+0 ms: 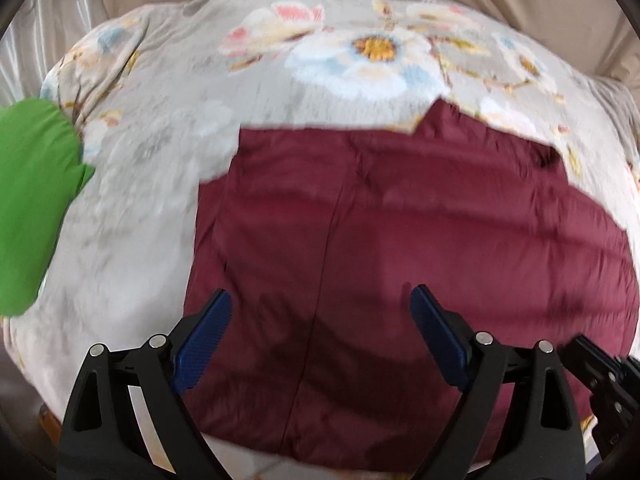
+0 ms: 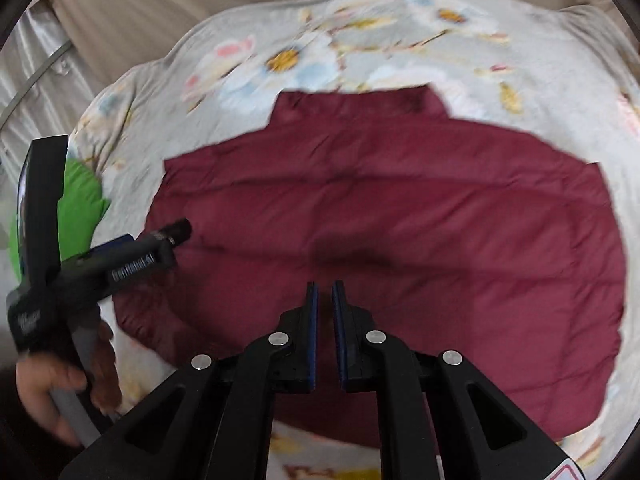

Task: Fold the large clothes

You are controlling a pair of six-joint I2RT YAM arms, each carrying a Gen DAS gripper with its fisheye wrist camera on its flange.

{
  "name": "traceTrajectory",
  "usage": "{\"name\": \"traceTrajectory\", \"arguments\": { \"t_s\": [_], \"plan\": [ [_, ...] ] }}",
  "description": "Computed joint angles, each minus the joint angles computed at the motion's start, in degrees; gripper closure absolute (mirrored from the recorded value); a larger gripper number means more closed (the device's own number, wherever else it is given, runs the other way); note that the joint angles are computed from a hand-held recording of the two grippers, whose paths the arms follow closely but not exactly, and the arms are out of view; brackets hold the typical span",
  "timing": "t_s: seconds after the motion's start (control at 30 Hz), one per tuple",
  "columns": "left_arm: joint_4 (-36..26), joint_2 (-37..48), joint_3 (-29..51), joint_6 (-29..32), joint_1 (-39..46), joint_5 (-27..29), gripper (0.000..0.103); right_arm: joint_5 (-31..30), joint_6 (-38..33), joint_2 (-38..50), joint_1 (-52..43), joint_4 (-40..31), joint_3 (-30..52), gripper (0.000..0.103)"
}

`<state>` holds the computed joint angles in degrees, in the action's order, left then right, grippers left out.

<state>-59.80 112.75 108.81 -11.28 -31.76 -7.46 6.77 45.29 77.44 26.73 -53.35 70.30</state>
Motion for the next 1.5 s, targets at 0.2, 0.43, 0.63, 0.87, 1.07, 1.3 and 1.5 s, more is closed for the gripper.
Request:
{"name": "traceTrajectory", "arguments": {
  "t_s": [0.2,0.43,0.63,0.87,1.07,1.3,1.5],
  "plan": [
    [0.72,-3.48,-7.94,-1.74,1.67,2.54,0.015,3.26,-1.80,2.70,2.18,-2.23,0.95,0.094],
    [2.18,-5.07,-11.47,-0.28,2.20,2.93,0.014,7.15,3.71,-8.01,-2.65,-7.93,-8.58,0.103],
    [4.48,-6.33,-14.86,0.86,2.89,3.96,0.013,9.57,7.55,-22.76,-11.73,-17.99,-18.29,0.103],
    [5.64,-10.88,-19.63,1.02,8.21,4.12,0.015,8.42,5.29,-33.41,-27.47,-27.22,-22.42,0.098],
    [4.74,-8.04,-18.64,0.70,14.97,6.84,0.013,12.34,12.65,-24.09,-8.20,-22.95,-8.19,0.097],
    [4.41,-8.16,-20.20,-2.76,17.40,12.64,0.013,1.08,2.22,0.65,-5.92,-5.70,4.31,0.097],
    [5.87,-10.73,-24.53,-3.09,18.74,13.42,0.013,-3.09,-3.05,18.94,-7.62,-4.01,16.47,0.097]
  ]
}}
